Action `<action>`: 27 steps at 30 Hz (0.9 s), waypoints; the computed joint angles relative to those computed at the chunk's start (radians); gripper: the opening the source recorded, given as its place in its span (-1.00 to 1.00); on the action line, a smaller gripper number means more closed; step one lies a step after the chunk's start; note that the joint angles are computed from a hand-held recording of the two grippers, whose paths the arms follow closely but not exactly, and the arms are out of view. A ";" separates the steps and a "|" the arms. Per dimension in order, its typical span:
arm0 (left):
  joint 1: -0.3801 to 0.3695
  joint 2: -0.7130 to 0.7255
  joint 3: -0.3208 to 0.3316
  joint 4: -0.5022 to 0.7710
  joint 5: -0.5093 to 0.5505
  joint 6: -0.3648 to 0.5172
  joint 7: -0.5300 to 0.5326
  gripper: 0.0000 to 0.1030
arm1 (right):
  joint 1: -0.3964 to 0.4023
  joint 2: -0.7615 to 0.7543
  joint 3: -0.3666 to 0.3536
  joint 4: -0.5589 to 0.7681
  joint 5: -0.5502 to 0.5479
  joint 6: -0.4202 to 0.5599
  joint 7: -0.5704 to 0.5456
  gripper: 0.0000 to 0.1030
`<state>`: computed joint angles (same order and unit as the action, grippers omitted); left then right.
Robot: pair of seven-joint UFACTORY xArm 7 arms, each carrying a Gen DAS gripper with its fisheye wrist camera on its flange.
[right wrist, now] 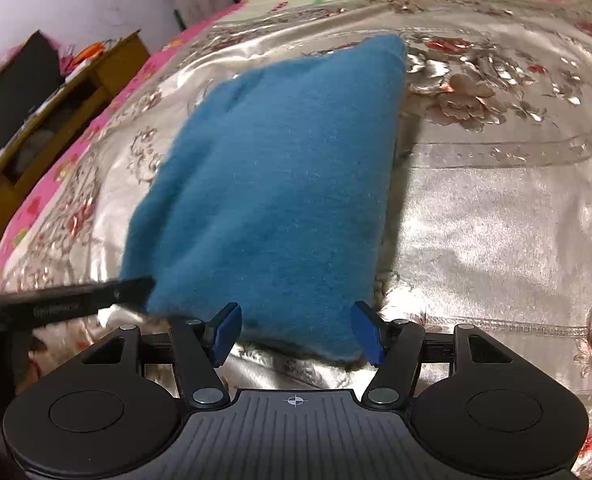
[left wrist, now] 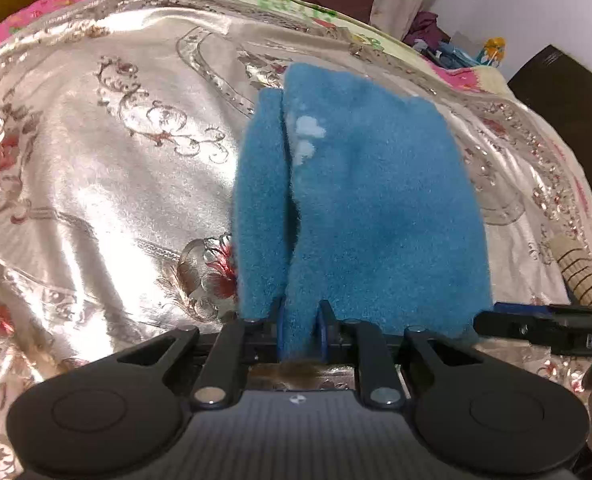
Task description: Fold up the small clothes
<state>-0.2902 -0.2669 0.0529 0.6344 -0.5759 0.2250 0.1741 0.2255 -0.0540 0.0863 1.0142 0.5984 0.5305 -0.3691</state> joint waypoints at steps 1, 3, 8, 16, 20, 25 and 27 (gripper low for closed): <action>0.029 -0.004 -0.033 -0.005 0.057 0.000 -0.038 -0.54 | 0.000 0.000 -0.004 0.012 0.027 0.005 -0.013 0.20; 0.081 -0.008 -0.097 -0.014 0.182 -0.012 -0.123 -0.54 | 0.000 0.001 -0.008 0.052 0.082 0.020 -0.047 0.20; 0.057 -0.031 -0.084 -0.057 0.250 -0.059 -0.206 -0.54 | 0.024 0.122 0.034 0.248 0.050 -0.016 -0.069 0.21; -0.069 -0.042 0.043 -0.073 0.113 -0.090 -0.101 -0.54 | 0.124 0.490 0.056 0.677 -0.307 0.075 0.319 0.18; -0.113 -0.046 0.083 -0.078 0.049 -0.105 -0.042 -0.54 | 0.188 0.576 0.017 0.771 -0.500 0.090 0.456 0.19; -0.152 -0.052 0.118 -0.081 -0.023 -0.121 0.016 -0.54 | 0.167 0.591 0.036 0.777 -0.569 0.090 0.472 -0.50; -0.187 -0.063 0.148 -0.088 -0.068 -0.140 0.054 -0.54 | 0.117 0.575 0.074 0.763 -0.495 0.090 0.461 -0.67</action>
<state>-0.4772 -0.3303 0.2012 0.5467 -0.6441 0.0845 0.2277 0.3425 0.5211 0.1603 1.7770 0.1036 0.6203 0.0922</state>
